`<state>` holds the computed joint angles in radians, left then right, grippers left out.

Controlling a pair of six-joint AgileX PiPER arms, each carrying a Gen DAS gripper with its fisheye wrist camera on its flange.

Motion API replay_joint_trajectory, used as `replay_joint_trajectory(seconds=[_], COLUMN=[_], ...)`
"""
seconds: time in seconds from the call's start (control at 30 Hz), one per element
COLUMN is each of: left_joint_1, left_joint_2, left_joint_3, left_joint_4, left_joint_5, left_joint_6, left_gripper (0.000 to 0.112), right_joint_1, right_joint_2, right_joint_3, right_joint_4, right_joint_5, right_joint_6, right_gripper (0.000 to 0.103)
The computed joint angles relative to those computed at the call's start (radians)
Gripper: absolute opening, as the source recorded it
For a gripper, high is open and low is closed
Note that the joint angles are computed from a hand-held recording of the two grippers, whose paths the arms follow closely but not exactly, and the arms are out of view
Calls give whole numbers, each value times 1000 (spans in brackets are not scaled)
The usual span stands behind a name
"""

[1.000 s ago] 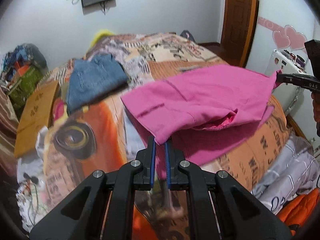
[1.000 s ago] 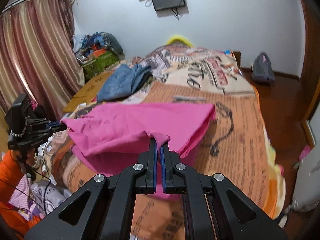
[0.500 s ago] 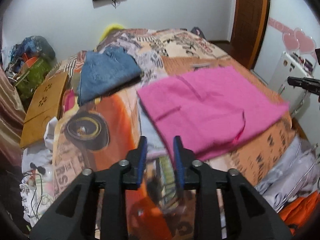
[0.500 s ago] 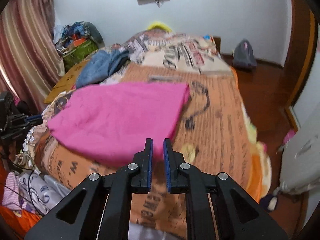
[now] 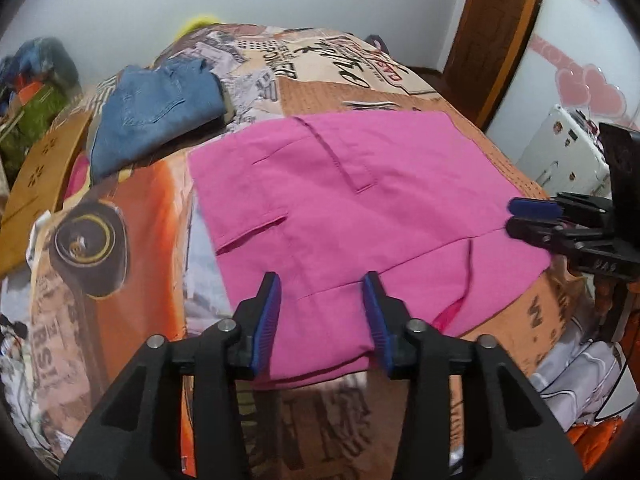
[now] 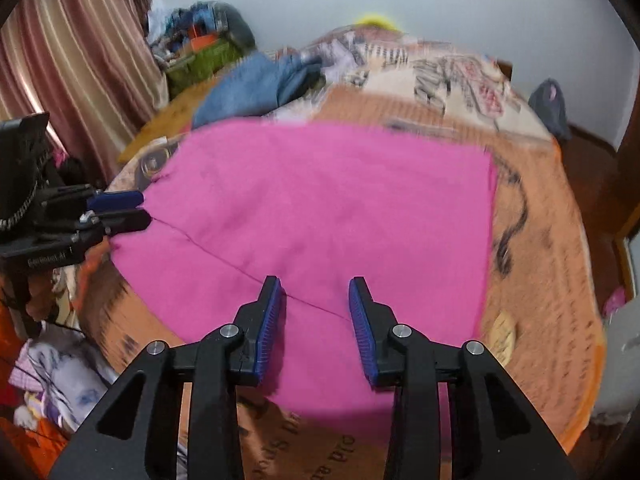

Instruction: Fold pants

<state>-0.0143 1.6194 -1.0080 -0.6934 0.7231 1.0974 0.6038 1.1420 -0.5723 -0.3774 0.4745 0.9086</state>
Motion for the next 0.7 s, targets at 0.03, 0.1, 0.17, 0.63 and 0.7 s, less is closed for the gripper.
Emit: replay_joint_trajectory(seconds=[0.03, 0.1, 0.17, 0.63, 0.7], left_joint_1=[16, 37, 44, -6, -25], left_joint_2=[1, 3, -4, 312, 372], left_joint_3=[-2, -19, -40, -552, -609], left_joint_4=[-8, 2, 34, 174, 203], left_joint_5=[13, 39, 30, 89, 100], left_joint_6=[13, 11, -20, -343, -375], left_gripper=[47, 51, 51, 51, 51], right_joint_1=[-8, -47, -86, -551, -592], right_joint_2=[-23, -57, -80, 17, 94], right_joint_3=[24, 30, 30, -143, -173], right_joint_4=[-6, 68, 103, 334, 378], right_joint_5=[-14, 16, 61, 54, 17], right_joint_6=[12, -66, -120, -622, -685], right_gripper=[38, 38, 38, 39, 39])
